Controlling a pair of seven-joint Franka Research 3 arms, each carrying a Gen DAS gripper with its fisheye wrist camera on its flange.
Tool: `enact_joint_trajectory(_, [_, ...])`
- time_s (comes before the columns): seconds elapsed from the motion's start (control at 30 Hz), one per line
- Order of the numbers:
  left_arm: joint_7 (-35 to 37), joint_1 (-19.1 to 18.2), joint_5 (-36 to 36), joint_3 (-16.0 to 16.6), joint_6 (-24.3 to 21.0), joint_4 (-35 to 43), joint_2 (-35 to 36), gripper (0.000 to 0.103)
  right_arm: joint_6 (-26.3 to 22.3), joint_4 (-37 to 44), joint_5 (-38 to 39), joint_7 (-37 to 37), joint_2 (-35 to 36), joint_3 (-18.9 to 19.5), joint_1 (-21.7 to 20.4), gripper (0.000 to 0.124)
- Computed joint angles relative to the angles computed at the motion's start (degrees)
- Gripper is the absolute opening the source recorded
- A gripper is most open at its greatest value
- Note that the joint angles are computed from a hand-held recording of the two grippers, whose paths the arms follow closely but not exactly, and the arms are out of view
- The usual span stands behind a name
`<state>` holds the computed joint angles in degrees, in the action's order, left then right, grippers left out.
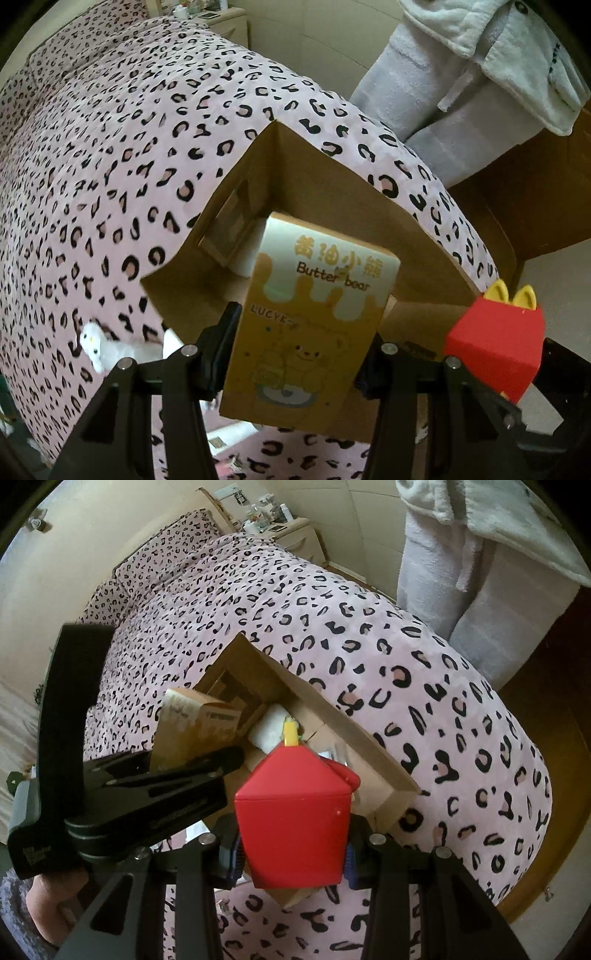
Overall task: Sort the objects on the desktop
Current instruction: 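Open the left tool to drop the Butter bear box while the right tool drops the red box, then move both open tools back over the remaining items on the bed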
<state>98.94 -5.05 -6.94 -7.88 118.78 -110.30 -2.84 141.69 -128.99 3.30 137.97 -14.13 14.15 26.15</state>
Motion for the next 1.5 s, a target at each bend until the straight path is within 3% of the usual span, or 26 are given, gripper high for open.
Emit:
enact_joint_trajectory(0.43, [5.0,0.7,1.9,-0.8,0.4,1.5,5.6,0.053,-0.7,1.7,-0.2,-1.4,4.7,-0.8,0.9,0.04])
enact_joint_trajectory(0.77, [9.6,0.5,3.9,-1.4,2.9,1.0,6.0,0.053,-0.3,2.0,-0.7,-2.1,6.3,-1.1,1.9,0.04])
enact_joint_trajectory(1.1, [9.9,0.6,3.1,-1.2,4.6,-0.3,4.9,0.073,-0.6,2.2,-2.4,-1.5,6.2,-1.2,1.8,0.041])
enact_joint_trajectory(1.2, [9.8,0.7,2.7,-0.9,5.4,-1.1,3.9,0.078,-1.7,2.3,-3.2,-0.9,5.8,-1.1,1.7,0.046])
enact_joint_trajectory(1.5, [10.0,0.9,1.9,0.5,6.6,-5.0,-2.5,0.082,-2.8,1.3,-4.3,-0.3,1.7,-0.5,1.0,0.053])
